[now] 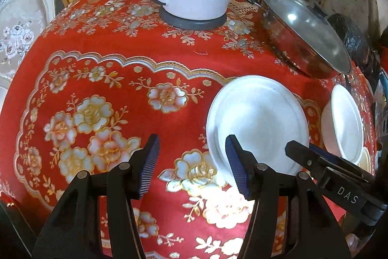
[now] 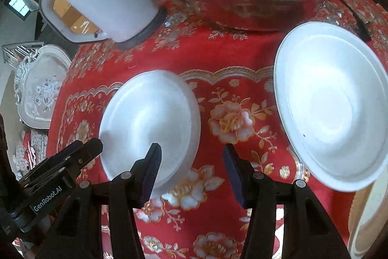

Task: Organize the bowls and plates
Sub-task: 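Move the right tool to the white bowl and grasp its rim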

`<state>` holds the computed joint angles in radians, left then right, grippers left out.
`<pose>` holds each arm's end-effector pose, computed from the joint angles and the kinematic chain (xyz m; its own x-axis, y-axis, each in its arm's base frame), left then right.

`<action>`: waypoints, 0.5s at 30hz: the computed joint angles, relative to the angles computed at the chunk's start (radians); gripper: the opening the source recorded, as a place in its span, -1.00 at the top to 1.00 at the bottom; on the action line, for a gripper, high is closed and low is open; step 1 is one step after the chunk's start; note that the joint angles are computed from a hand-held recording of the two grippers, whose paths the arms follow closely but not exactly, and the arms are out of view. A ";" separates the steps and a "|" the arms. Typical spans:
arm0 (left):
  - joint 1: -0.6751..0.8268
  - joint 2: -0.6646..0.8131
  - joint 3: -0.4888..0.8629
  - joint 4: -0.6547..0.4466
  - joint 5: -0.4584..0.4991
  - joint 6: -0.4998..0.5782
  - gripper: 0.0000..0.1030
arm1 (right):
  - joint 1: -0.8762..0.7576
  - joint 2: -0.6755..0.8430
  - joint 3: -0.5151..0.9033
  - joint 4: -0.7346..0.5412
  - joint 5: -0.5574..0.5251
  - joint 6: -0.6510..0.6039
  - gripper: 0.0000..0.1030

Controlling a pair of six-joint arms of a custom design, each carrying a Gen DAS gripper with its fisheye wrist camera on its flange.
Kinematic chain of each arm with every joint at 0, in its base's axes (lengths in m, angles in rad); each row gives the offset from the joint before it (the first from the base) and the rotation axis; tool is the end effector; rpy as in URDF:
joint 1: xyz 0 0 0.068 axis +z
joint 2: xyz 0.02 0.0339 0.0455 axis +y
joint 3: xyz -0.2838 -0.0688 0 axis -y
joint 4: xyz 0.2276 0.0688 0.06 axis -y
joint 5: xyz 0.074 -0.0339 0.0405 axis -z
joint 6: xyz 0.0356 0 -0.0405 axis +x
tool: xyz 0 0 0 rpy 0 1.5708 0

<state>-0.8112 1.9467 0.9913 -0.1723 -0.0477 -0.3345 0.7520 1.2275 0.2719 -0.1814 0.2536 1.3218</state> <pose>0.2433 -0.2537 0.1273 -0.8208 0.3881 -0.4191 0.4666 0.8788 -0.1001 0.1160 0.0962 0.1311 -0.7295 0.6022 -0.3242 0.4983 0.7927 0.3513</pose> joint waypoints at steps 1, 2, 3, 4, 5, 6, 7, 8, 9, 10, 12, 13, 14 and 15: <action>-0.001 0.017 0.014 -0.005 -0.004 0.003 -0.09 | -0.014 0.005 -0.005 0.016 -0.011 -0.015 -0.03; -0.003 0.036 0.031 -0.016 -0.006 0.007 -0.09 | -0.024 0.014 -0.006 0.027 -0.018 -0.029 -0.03; -0.002 0.051 0.043 -0.025 -0.003 0.007 -0.09 | -0.034 0.035 -0.002 0.041 -0.027 -0.051 -0.03; -0.002 0.064 0.049 -0.023 0.004 0.008 -0.09 | -0.043 0.054 0.003 0.051 -0.035 -0.069 -0.03; -0.004 0.075 0.056 -0.025 0.003 0.007 -0.09 | -0.045 0.067 0.008 0.058 -0.037 -0.084 -0.02; -0.006 0.084 0.062 -0.027 -0.003 0.009 -0.10 | -0.040 0.081 0.013 0.061 -0.032 -0.100 -0.02; -0.011 0.094 0.068 -0.030 -0.012 0.012 -0.10 | -0.041 0.102 0.023 0.065 -0.028 -0.114 0.09; -0.015 0.106 0.075 -0.036 -0.018 0.013 -0.10 | -0.044 0.125 0.033 0.067 -0.026 -0.131 0.31; -0.015 0.115 0.080 -0.038 -0.013 0.016 -0.09 | -0.048 0.148 0.039 0.072 -0.028 -0.144 0.41; -0.013 0.124 0.084 -0.039 0.001 0.018 -0.09 | -0.051 0.163 0.039 0.089 -0.031 -0.156 0.54; -0.007 0.139 0.087 -0.034 0.031 0.020 0.25 | -0.039 0.180 0.040 0.096 -0.019 -0.161 0.64; -0.006 0.139 0.083 -0.029 0.047 0.023 0.34 | -0.032 0.182 0.042 0.098 -0.011 -0.163 0.66; -0.013 0.137 0.081 -0.027 0.045 0.026 0.49 | -0.017 0.180 0.044 0.099 0.006 -0.166 0.69; -0.023 0.137 0.083 -0.032 0.028 0.031 0.58 | 0.007 0.185 0.064 0.070 0.027 -0.165 0.70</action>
<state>-0.8347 2.0835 1.0746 -0.2044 -0.0193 -0.3036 0.7586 1.4121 0.3362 -0.1113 0.2808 1.1573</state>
